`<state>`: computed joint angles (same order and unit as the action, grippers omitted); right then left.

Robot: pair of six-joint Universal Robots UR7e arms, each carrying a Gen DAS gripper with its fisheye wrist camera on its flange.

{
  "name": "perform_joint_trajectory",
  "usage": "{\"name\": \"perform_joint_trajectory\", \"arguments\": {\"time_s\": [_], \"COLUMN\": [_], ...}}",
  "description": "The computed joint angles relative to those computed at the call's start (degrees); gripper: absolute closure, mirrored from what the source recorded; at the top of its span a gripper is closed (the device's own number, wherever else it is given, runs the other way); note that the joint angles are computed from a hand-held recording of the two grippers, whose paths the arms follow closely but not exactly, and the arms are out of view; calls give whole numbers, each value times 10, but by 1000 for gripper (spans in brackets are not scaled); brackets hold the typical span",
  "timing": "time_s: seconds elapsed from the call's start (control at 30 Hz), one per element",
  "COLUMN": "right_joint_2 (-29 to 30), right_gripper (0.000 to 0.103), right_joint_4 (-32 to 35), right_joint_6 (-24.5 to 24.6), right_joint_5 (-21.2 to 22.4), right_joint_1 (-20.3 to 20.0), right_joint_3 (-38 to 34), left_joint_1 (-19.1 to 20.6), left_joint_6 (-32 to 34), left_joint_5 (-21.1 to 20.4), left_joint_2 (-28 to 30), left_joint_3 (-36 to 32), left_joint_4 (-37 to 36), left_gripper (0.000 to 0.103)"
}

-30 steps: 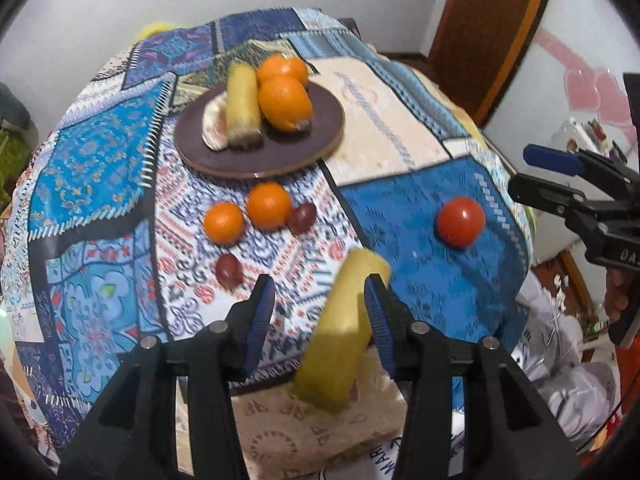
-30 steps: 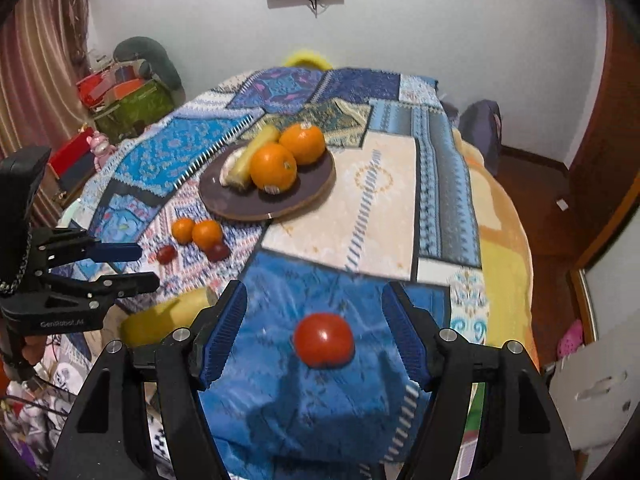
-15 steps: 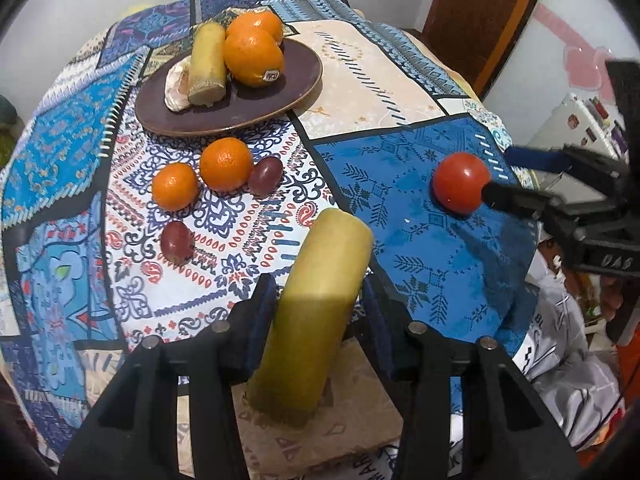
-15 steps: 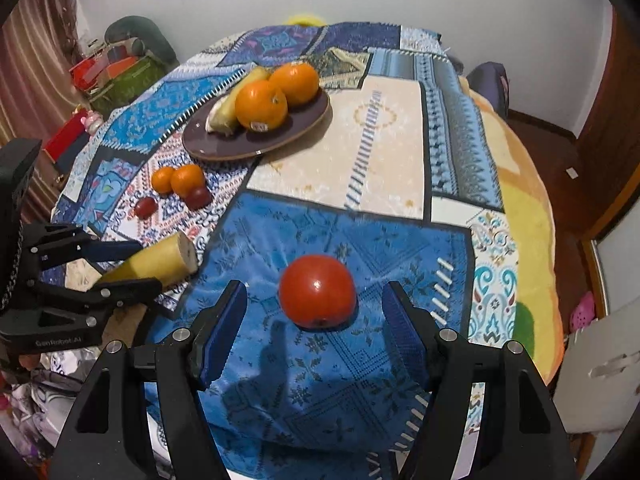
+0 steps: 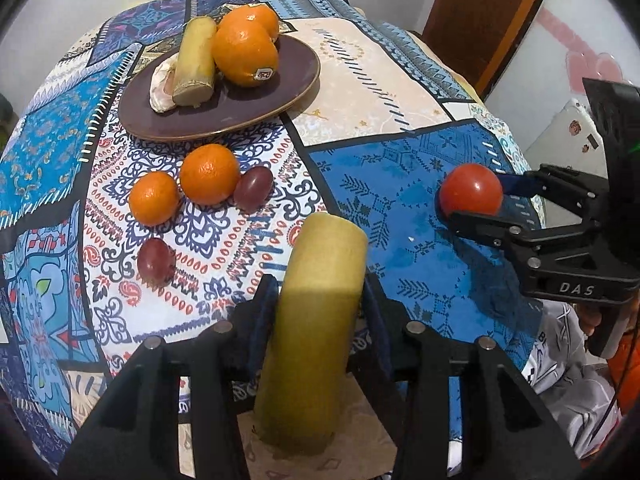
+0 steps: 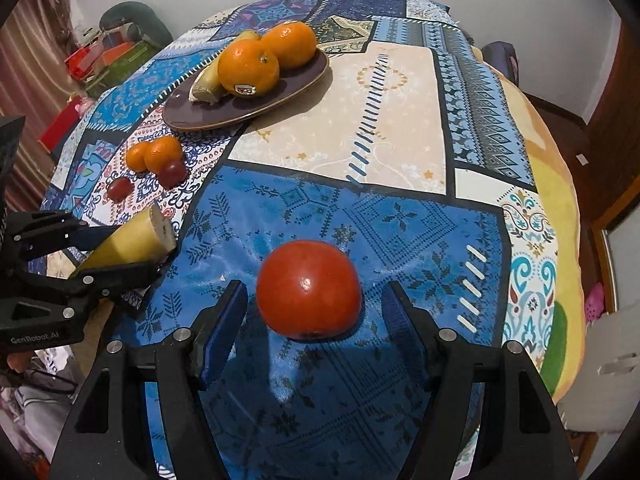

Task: Organize fruits
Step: 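Lift the yellow fruit with the left gripper while the right gripper lifts the tomato toward the plate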

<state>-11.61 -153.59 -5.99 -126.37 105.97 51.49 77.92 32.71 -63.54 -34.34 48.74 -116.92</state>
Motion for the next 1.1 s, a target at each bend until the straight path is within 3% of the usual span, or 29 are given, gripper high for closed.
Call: {"name": "perform_joint_trajectory", "arguments": {"time_s": [0.1, 0.57, 0.93, 1.1], "right_joint_2": [2, 15, 65, 100], "right_gripper": [55, 57, 57, 57], "right_joint_4": [4, 0, 10, 30], "right_joint_6": [-4, -25, -65, -85], "right_joint_5": [5, 1, 5, 8], "right_joint_1": [0, 10, 23, 26], "right_joint_3": [-4, -41, -164, -246], "left_joint_1": [1, 3, -2, -1], "left_joint_6": [-3, -19, -9, -9], "left_joint_5": [-5, -56, -72, -71], "left_joint_2": [4, -4, 18, 58], "left_joint_3": [-13, -65, -143, -231], "left_joint_4": [10, 11, -5, 16], "left_gripper": [63, 66, 66, 66]}}
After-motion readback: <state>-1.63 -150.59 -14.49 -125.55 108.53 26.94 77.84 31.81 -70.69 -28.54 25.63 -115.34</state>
